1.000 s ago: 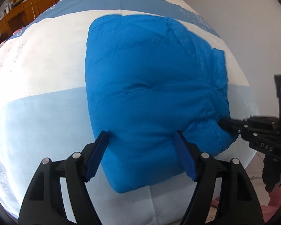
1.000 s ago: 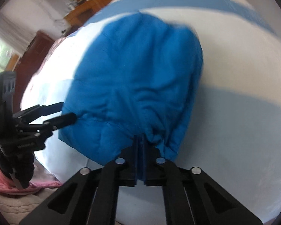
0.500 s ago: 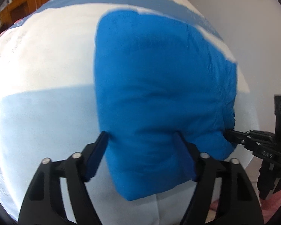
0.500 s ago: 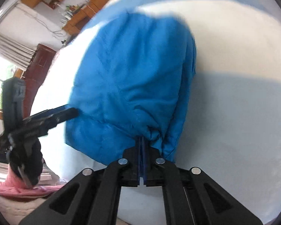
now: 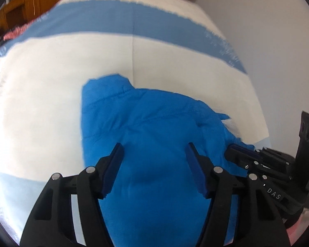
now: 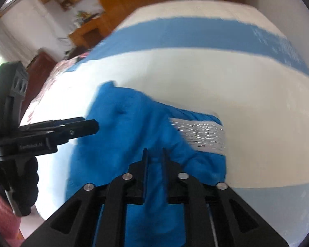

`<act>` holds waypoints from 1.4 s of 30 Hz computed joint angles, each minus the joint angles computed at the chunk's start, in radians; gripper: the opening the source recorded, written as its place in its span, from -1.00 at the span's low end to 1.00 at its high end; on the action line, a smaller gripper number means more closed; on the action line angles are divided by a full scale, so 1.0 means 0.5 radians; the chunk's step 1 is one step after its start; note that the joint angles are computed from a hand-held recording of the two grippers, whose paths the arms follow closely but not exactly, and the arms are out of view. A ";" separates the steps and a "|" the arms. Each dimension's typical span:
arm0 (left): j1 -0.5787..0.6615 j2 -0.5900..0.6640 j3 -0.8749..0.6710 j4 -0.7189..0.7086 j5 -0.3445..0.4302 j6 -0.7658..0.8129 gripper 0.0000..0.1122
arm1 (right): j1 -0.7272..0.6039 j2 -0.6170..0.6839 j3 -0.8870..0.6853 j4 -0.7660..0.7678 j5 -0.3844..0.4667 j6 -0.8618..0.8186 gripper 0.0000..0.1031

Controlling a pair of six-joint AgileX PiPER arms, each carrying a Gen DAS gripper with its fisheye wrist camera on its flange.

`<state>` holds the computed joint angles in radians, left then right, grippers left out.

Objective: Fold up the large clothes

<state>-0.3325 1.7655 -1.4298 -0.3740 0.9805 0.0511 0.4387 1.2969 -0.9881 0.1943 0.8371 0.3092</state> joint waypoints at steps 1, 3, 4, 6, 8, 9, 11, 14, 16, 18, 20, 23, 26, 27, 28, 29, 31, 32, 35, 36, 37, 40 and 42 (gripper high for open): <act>0.005 0.084 -0.070 -0.001 0.016 0.002 0.09 | -0.125 0.028 0.053 0.097 -0.028 -0.125 -0.93; 0.000 0.268 -0.221 0.021 0.071 -0.003 0.14 | -0.235 0.098 0.129 0.221 -0.111 -0.226 -1.00; -0.003 0.330 -0.280 0.033 0.094 -0.017 0.14 | -0.305 0.104 0.187 0.336 -0.149 -0.330 -1.00; 0.001 0.504 -0.464 0.068 0.163 -0.061 0.18 | -0.364 0.156 0.272 0.509 -0.241 -0.479 -1.00; -0.031 0.547 -0.494 0.124 0.174 -0.121 0.21 | -0.346 0.169 0.299 0.507 -0.286 -0.465 -1.00; -0.037 0.547 -0.494 0.152 0.175 -0.128 0.21 | -0.329 0.171 0.271 0.463 -0.259 -0.421 -1.00; -0.033 0.499 -0.479 0.175 0.190 -0.153 0.15 | -0.355 0.145 0.225 0.474 -0.181 -0.412 -1.00; 0.039 0.220 -0.227 0.111 0.121 -0.080 0.06 | -0.365 -0.041 0.213 0.430 -0.086 -0.352 -0.83; 0.036 -0.025 -0.013 0.192 0.053 -0.093 0.06 | -0.297 -0.189 0.186 0.303 0.014 -0.251 -0.78; 0.031 -0.266 0.240 0.228 -0.036 -0.049 0.06 | -0.151 -0.328 0.159 0.159 0.109 -0.102 -0.78; -0.007 -0.473 0.475 0.279 -0.096 -0.053 0.06 | 0.022 -0.398 0.135 -0.001 0.174 0.107 -0.78; -0.010 -0.610 0.744 0.207 -0.154 -0.012 0.06 | 0.176 -0.447 0.180 -0.110 0.217 0.309 -0.78; -0.024 -0.572 0.891 0.184 -0.315 0.008 0.15 | 0.255 -0.373 0.297 -0.173 0.131 0.427 -0.84; 0.012 -0.567 0.923 0.131 -0.333 0.067 0.17 | 0.240 -0.363 0.356 -0.151 0.082 0.411 -0.86; 0.034 -0.549 0.934 0.092 -0.350 0.117 0.18 | 0.212 -0.360 0.415 -0.121 0.026 0.367 -0.87; 0.051 -0.527 0.952 0.071 -0.383 0.159 0.21 | 0.172 -0.349 0.450 -0.072 -0.014 0.317 -0.88; 0.036 -0.512 0.993 0.105 -0.453 0.163 0.22 | 0.105 -0.321 0.518 0.038 -0.102 0.225 -0.89; 0.006 -0.530 1.029 0.142 -0.494 0.128 0.22 | 0.103 -0.314 0.535 0.036 -0.124 0.211 -0.90; 0.005 -0.490 1.021 0.147 -0.502 0.141 0.24 | 0.057 -0.281 0.585 0.097 -0.207 0.141 -0.92; 0.008 -0.483 1.021 0.141 -0.509 0.145 0.24 | 0.040 -0.278 0.583 0.115 -0.203 0.120 -0.92; 0.008 -0.478 1.017 0.145 -0.506 0.141 0.24 | 0.028 -0.275 0.569 0.119 -0.187 0.112 -0.92; 0.026 -0.489 0.945 0.150 -0.407 0.136 0.22 | 0.053 -0.316 0.495 0.031 -0.079 0.158 -0.86; 0.042 -0.510 0.884 0.158 -0.328 0.129 0.18 | 0.075 -0.407 0.451 -0.019 -0.010 0.228 -0.72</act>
<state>-0.3115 1.5107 -0.9878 -0.2952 0.8165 0.1155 0.4760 1.0933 -0.7628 0.1850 0.8321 0.4230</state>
